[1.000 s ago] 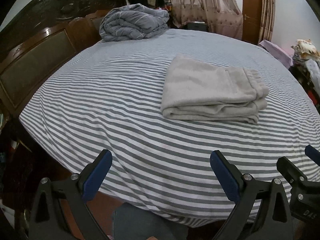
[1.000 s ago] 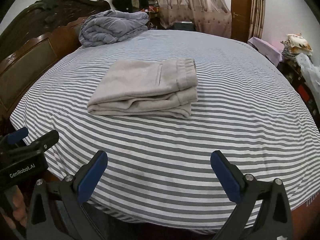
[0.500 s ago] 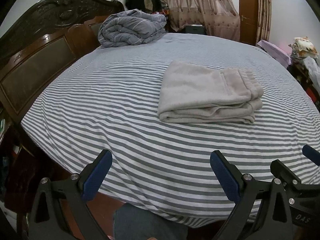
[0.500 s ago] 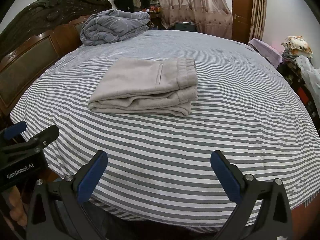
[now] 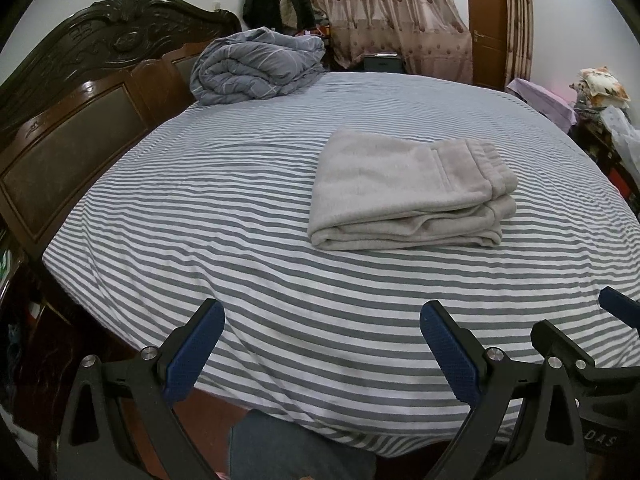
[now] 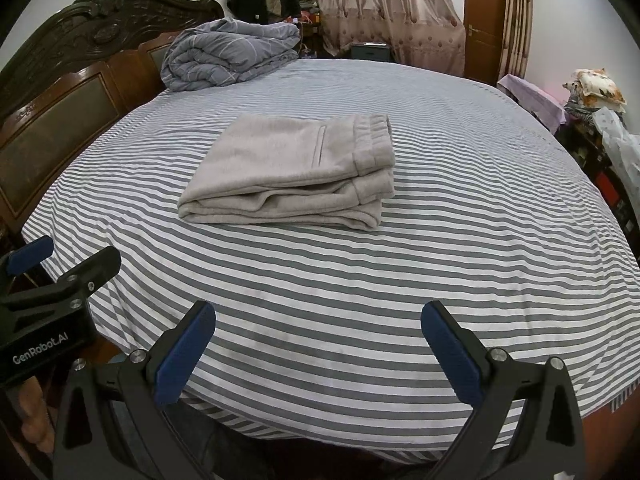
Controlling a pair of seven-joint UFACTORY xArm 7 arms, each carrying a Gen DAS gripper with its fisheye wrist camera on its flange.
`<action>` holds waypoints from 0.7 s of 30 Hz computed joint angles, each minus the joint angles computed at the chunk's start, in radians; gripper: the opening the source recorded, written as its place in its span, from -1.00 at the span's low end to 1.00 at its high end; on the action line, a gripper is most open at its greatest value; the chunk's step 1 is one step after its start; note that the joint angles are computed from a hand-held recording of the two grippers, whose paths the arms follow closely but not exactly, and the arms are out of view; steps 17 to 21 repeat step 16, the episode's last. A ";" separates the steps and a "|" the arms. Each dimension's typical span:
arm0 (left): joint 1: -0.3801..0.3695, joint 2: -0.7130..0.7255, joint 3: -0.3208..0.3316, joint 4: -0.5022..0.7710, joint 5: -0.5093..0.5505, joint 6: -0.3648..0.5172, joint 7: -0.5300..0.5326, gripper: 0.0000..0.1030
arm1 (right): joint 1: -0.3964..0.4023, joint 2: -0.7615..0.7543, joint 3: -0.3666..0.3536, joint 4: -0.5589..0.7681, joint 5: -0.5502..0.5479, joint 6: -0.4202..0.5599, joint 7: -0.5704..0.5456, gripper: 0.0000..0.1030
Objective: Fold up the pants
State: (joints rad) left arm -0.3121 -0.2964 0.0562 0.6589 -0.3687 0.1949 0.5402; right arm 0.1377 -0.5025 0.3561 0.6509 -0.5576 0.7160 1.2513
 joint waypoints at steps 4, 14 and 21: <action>-0.001 -0.003 0.001 -0.003 -0.006 0.002 0.002 0.90 | 0.004 -0.003 0.000 -0.005 0.005 0.002 0.002 0.98; -0.014 -0.002 0.010 -0.003 -0.026 0.011 0.021 0.90 | 0.007 -0.012 -0.003 -0.018 0.018 -0.004 -0.001 0.98; -0.021 -0.008 0.014 -0.009 -0.040 0.008 0.034 0.90 | 0.006 -0.012 -0.003 -0.018 0.019 -0.004 -0.004 0.98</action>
